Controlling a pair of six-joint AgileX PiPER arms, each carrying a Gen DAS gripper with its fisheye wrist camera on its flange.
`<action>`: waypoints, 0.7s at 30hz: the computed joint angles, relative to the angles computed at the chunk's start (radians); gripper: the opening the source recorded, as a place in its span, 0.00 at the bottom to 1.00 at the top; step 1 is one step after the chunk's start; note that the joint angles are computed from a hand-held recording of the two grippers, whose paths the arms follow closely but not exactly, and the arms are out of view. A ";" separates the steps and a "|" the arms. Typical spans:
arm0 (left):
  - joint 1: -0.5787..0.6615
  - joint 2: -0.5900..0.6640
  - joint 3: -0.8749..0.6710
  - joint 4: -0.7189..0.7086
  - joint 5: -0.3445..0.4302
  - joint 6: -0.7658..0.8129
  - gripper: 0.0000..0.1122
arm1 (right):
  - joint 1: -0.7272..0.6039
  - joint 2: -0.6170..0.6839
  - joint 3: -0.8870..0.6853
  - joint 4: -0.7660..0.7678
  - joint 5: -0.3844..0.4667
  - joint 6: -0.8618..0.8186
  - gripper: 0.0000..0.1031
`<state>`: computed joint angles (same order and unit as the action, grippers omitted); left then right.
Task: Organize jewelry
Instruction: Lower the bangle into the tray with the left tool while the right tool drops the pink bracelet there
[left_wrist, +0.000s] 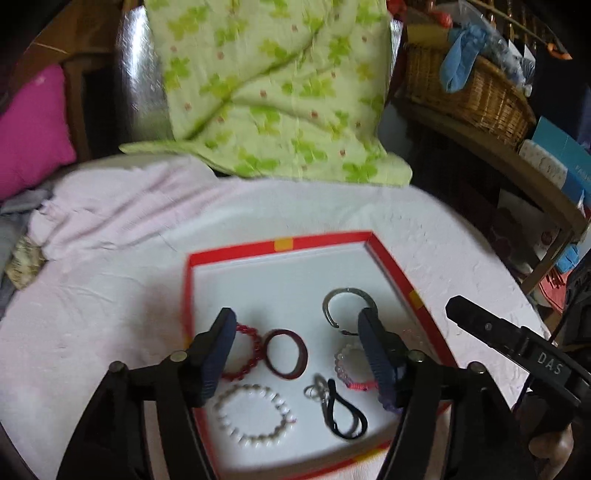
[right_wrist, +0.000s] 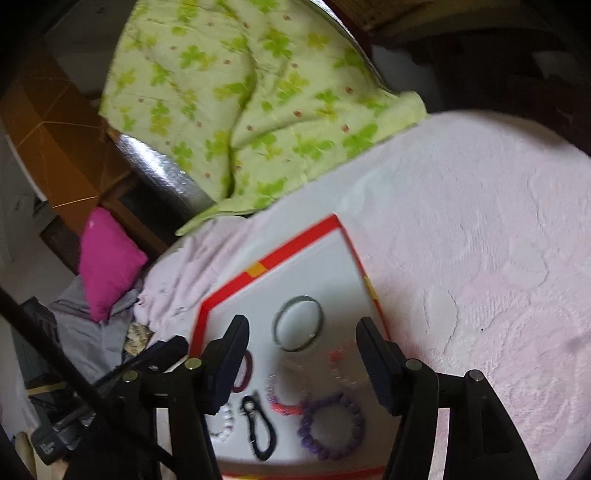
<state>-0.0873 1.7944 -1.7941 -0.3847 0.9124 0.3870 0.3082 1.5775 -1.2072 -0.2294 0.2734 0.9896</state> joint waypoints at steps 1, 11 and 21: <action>0.008 -0.041 0.041 0.009 -0.022 -0.008 0.66 | 0.013 -0.029 0.014 -0.029 0.003 0.022 0.62; 0.049 -0.489 0.605 0.363 -0.314 -0.257 0.80 | 0.257 -0.185 0.041 -0.296 0.444 0.177 0.62; 0.120 -0.655 0.837 0.265 -0.278 -0.047 0.80 | 0.611 -0.244 0.118 -0.536 0.726 0.424 0.63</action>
<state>0.0323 1.1398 -0.9574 -0.1202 0.6347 0.3400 0.9188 1.3337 -1.0892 -0.7650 0.9991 1.4138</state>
